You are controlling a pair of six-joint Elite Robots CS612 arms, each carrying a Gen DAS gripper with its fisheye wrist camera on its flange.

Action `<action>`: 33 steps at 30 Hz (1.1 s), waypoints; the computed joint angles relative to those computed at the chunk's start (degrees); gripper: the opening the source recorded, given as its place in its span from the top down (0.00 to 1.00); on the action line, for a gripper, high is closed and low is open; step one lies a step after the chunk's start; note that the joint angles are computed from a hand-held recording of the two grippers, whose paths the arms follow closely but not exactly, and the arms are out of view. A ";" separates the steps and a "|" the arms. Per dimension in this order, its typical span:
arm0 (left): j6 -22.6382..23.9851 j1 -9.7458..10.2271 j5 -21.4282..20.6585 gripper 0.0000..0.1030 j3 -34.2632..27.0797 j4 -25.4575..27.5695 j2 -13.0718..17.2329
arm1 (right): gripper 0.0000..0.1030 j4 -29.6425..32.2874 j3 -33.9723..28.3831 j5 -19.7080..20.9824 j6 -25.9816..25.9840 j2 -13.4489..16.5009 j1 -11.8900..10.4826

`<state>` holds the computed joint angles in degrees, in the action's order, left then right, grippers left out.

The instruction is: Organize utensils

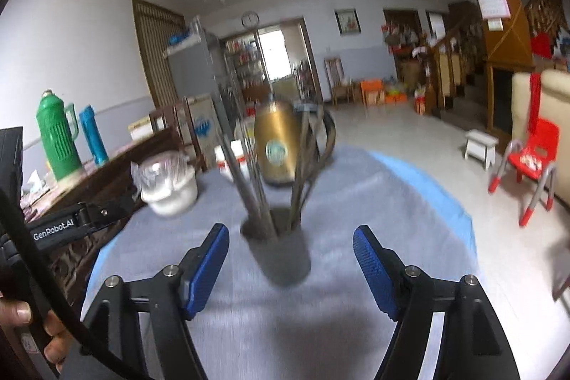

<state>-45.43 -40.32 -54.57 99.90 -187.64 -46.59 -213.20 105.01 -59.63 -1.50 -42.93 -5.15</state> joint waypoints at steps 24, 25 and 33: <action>3.46 -3.12 8.13 0.13 0.38 6.69 -1.37 | 0.26 -0.61 3.41 2.01 -6.05 -2.43 -0.17; 4.26 -3.25 8.28 0.13 0.23 6.71 -1.41 | 0.26 -0.98 3.40 1.90 -6.22 -2.41 -0.13; 4.31 -3.56 8.15 0.11 -0.40 7.42 -1.69 | 0.26 -1.24 3.17 1.04 -6.45 -2.24 -0.32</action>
